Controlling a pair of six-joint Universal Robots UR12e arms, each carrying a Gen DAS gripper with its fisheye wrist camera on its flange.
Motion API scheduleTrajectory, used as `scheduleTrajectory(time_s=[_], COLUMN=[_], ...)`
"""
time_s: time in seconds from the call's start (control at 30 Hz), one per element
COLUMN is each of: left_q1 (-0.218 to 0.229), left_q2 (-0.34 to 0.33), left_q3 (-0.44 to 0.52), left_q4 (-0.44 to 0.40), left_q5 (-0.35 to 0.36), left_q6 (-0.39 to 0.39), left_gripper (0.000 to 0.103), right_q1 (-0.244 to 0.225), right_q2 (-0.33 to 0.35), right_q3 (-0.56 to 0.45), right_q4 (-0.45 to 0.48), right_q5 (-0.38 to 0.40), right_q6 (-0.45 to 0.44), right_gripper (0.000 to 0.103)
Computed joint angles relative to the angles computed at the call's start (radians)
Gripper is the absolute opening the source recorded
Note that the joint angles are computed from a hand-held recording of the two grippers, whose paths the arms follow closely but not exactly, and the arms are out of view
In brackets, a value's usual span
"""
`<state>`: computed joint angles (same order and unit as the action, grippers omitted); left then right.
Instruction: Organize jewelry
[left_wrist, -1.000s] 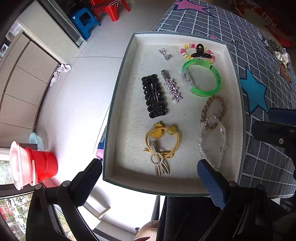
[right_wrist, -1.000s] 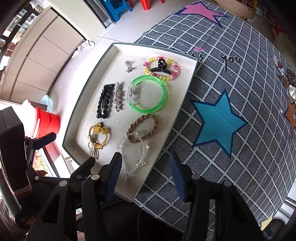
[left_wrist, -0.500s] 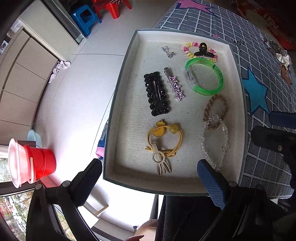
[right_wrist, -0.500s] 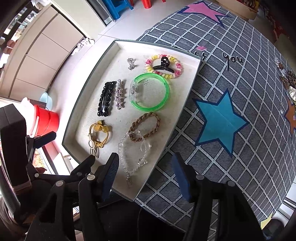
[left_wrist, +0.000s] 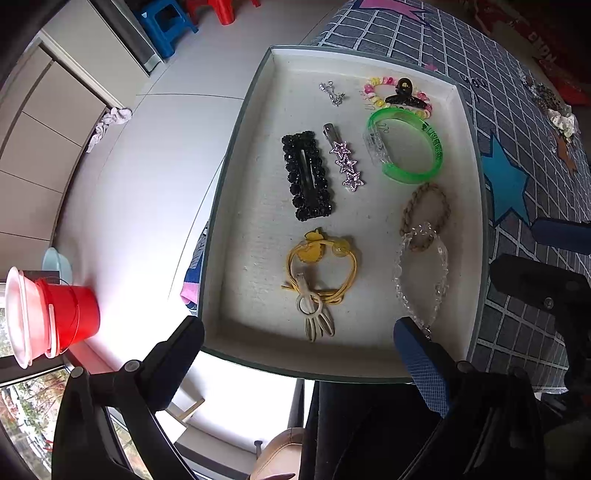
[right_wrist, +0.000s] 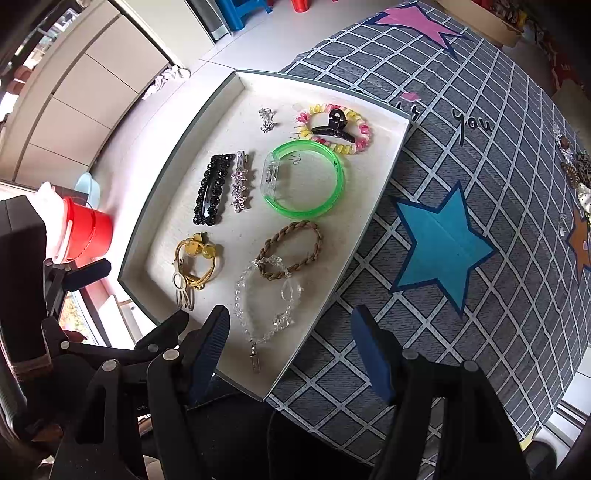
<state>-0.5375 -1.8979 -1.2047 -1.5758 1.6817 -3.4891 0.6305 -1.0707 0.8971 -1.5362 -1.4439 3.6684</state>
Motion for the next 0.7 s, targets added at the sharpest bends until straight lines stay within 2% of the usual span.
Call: scheduleTrajectory(time_s=[0.27,0.53,0.6,0.7], left_q1=[-0.004,-0.002,-0.004,-0.007], left_q2=[-0.005,-0.003,0.001,0.005], left_q3=[0.018,0.022,0.02,0.018], left_q4=[-0.02,-0.032,-0.018,-0.006], left_q5=[0.018,0.002,0.008,0.026], left_q6=[0.008,0.017,0.021,0.014], left_gripper=[0.103,0.103,0.103,0.103], right_q1=[0.0,0.003,0.004,0.005], right_q2=[0.005,0.013,0.015,0.014], right_q3=[-0.016,-0.046,-0.053,-0.058], right_q4=[0.014,0.033,0.035,0.033], right_q5=[-0.014,-0.041,-0.046,-0.047], right_q6=[-0.015,-0.034,-0.039,-0.047], right_gripper=[0.073,0.073,0.08,0.08])
